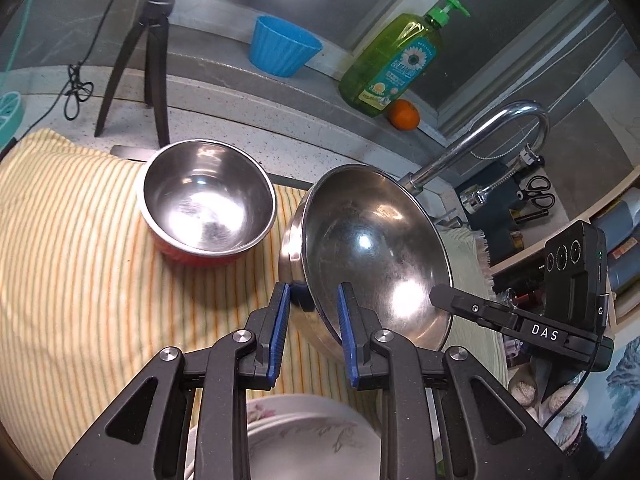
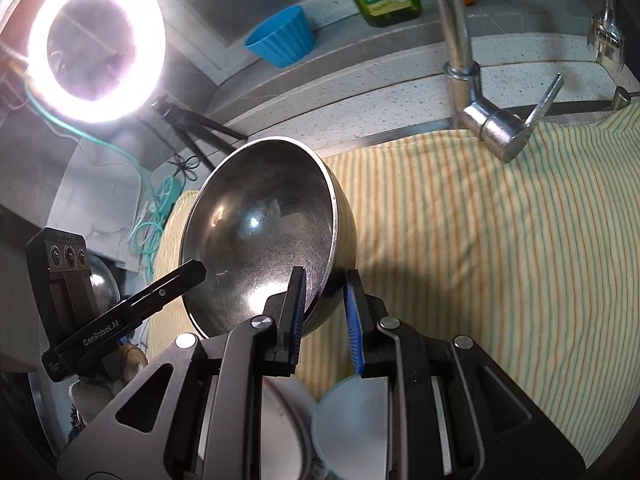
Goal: Organize plates and bowls
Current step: 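Carry the steel bowl beside the plate stack, lower it and open both tools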
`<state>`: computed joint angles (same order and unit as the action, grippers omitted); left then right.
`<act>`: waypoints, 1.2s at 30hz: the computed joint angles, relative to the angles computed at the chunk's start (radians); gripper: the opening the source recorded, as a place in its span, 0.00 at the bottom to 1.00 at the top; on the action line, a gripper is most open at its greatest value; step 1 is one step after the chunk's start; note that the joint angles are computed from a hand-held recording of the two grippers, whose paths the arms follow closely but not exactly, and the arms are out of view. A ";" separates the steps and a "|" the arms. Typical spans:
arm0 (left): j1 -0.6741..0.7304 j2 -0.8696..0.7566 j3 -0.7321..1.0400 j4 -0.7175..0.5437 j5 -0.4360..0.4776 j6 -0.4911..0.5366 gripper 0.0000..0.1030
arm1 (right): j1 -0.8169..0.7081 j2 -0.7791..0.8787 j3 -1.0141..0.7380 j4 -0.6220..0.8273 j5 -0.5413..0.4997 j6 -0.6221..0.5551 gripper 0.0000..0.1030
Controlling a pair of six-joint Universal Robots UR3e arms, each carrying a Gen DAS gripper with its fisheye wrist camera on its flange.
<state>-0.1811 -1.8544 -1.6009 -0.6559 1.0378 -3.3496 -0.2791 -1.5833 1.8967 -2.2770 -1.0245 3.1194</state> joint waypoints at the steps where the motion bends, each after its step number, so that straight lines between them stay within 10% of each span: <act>1: 0.011 0.025 -0.026 0.002 -0.005 0.004 0.20 | 0.012 -0.007 0.002 -0.002 -0.003 0.009 0.19; 16: 0.267 0.457 -0.381 -0.134 -0.082 0.162 0.20 | 0.268 -0.009 -0.010 -0.104 -0.042 0.176 0.19; 36: 0.828 0.965 -0.625 -0.767 -0.169 0.614 0.20 | 0.631 0.365 -0.319 -0.143 -0.132 0.307 0.19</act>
<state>0.6474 -0.8889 -2.2259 -1.4226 0.8691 -2.7359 0.3519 -1.2187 1.5772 -2.4200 -1.1569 3.4264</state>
